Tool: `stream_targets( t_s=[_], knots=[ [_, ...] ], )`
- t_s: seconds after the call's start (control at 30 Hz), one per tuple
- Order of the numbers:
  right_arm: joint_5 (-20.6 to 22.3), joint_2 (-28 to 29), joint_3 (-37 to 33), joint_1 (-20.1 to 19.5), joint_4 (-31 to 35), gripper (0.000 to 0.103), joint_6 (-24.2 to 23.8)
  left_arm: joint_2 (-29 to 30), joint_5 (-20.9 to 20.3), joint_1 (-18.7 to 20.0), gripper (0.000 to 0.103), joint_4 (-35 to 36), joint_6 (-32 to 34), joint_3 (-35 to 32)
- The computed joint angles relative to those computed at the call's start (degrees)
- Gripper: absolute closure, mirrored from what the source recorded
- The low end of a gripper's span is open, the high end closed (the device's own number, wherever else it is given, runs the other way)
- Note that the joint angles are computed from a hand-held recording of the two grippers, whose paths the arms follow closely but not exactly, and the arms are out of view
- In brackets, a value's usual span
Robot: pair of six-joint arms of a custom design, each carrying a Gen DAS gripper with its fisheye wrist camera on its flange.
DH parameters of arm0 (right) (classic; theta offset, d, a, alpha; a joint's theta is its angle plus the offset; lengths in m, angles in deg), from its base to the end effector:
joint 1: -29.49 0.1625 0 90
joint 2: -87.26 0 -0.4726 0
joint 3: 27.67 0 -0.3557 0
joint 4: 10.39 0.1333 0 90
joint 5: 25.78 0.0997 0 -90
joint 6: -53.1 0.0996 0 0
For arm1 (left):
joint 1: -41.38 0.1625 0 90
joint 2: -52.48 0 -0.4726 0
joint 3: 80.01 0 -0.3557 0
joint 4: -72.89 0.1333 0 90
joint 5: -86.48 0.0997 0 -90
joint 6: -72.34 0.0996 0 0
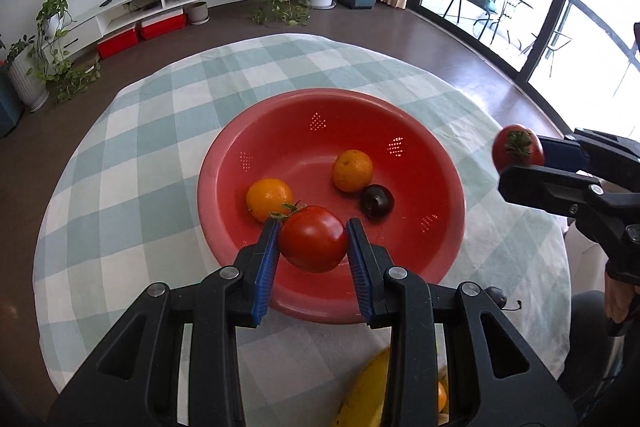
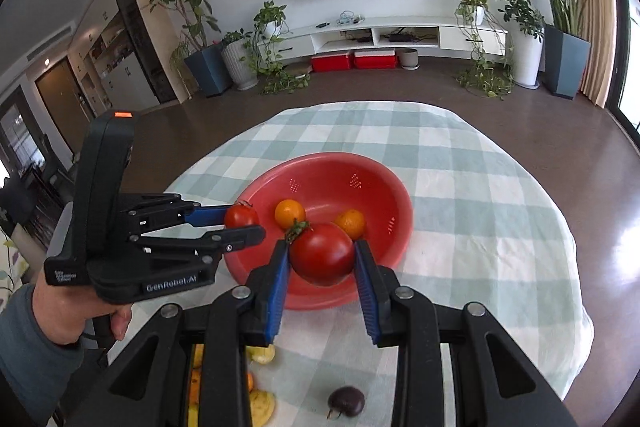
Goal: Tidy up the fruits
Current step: 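Carry both red tomatoes into the red bowl and open both tools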
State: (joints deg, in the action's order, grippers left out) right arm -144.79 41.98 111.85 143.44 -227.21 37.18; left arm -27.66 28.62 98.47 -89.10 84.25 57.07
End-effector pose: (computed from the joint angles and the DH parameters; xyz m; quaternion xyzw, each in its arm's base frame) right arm 0.2551 -0.3650 0.1239 0.2508 -0.8975 0.2877 0.2208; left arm -0.0572 -0.4313 0.2745 0.3297 0.8945 -0.1737 0.2469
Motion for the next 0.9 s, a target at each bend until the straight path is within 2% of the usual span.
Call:
stream_targets(
  t_s=[0.1, 0.17, 0.27, 0.53, 0.9],
  knots=[
    [-2.2, 2.4, -4.3, -1.0, 5.2, 0.068, -0.8, 3.0, 1.3, 0.9, 0.072, -3.1, 1.9, 0.5],
    [-4.2, 4.0, -6.4, -1.5, 7.3, 0.068, -1.0, 4.3, 2.0, 1.4, 0.072, -4.4, 3.1, 0.5],
    [-5.1, 5.4, -8.1, -2.4, 9.3, 0.068, -1.2, 6.2, 2.9, 1.8, 0.072, -5.5, 4.8, 0.6],
    [-9.2, 8.2, -9.6, -2.8, 9.9, 0.068, -2.9, 9.5, 3.4, 2.2, 0.071, -8.8, 8.2, 0.9],
    [-10.1, 8.7, -9.9, -2.9, 9.5, 0.068, -3.4, 9.5, 2.8, 2.1, 0.071, -8.6, 9.0, 1.0]
  ],
)
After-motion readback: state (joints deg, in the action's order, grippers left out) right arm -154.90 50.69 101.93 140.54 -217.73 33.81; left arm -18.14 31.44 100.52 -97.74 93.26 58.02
